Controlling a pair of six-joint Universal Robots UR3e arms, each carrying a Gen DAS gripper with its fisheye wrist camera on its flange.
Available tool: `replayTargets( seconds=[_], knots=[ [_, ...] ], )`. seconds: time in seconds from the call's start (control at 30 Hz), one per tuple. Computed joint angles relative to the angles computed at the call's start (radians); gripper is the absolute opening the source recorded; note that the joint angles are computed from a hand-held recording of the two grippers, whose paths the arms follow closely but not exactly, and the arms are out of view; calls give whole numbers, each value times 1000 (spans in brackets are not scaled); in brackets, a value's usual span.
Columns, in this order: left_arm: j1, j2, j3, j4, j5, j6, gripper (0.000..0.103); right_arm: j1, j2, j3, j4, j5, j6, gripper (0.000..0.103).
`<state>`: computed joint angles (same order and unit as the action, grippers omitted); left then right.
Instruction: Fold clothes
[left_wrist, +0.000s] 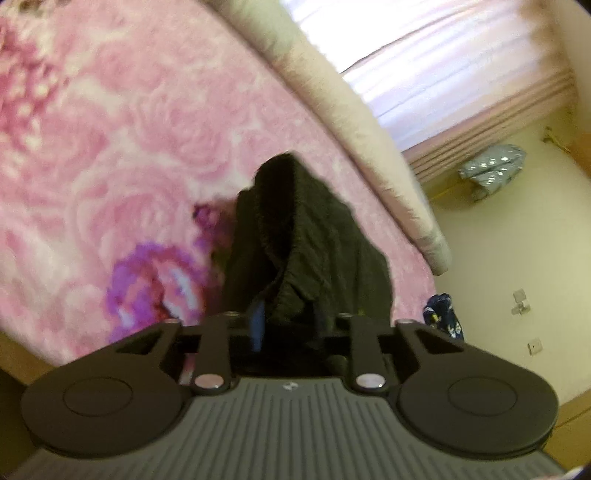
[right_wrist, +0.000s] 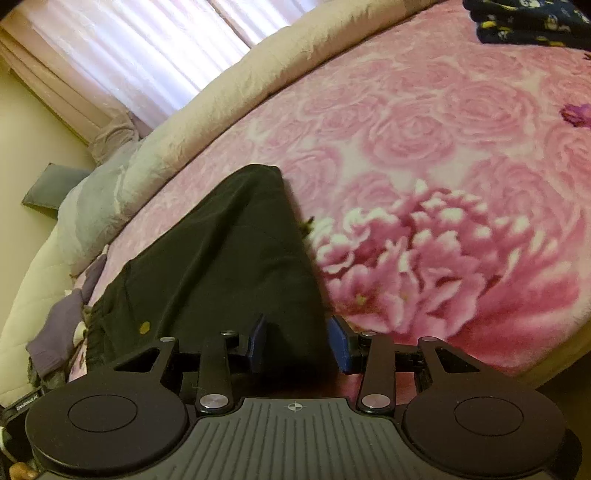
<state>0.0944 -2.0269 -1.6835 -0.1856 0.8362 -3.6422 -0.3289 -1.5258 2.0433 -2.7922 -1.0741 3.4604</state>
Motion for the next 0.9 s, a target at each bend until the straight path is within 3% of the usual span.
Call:
replayTargets(
  seconds=[0.1, 0.2, 0.33, 0.4, 0.57, 0.63, 0.7, 0.73, 0.9],
  knots=[
    [-5, -3, 1, -19, 23, 18, 19, 29, 25, -24, -11, -27, -8, 41],
    [-2, -5, 15, -70, 36, 36, 31, 44, 38, -42, -4, -48, -16, 41],
    [2, 24, 89, -161, 85, 113, 37, 52, 46, -79, 5, -70, -54, 41],
    [-2, -10, 186, -202, 111, 120, 46, 65, 81, -138, 12, -93, -59, 41],
    [-48, -238, 585, -354, 149, 115, 50, 120, 259, -377, 35, -127, -61, 41],
    [-71, -349, 776, -444, 167, 108, 45, 150, 343, -491, 57, -155, -56, 41],
    [-95, -439, 925, -514, 195, 107, 14, 168, 414, -586, 77, -170, -54, 41],
    [-103, -462, 954, -508, 207, 105, 8, 177, 452, -635, 90, -179, -52, 41],
    [-98, -440, 820, -344, 224, 59, 6, 221, 608, -846, 152, -232, -59, 41]
  ],
)
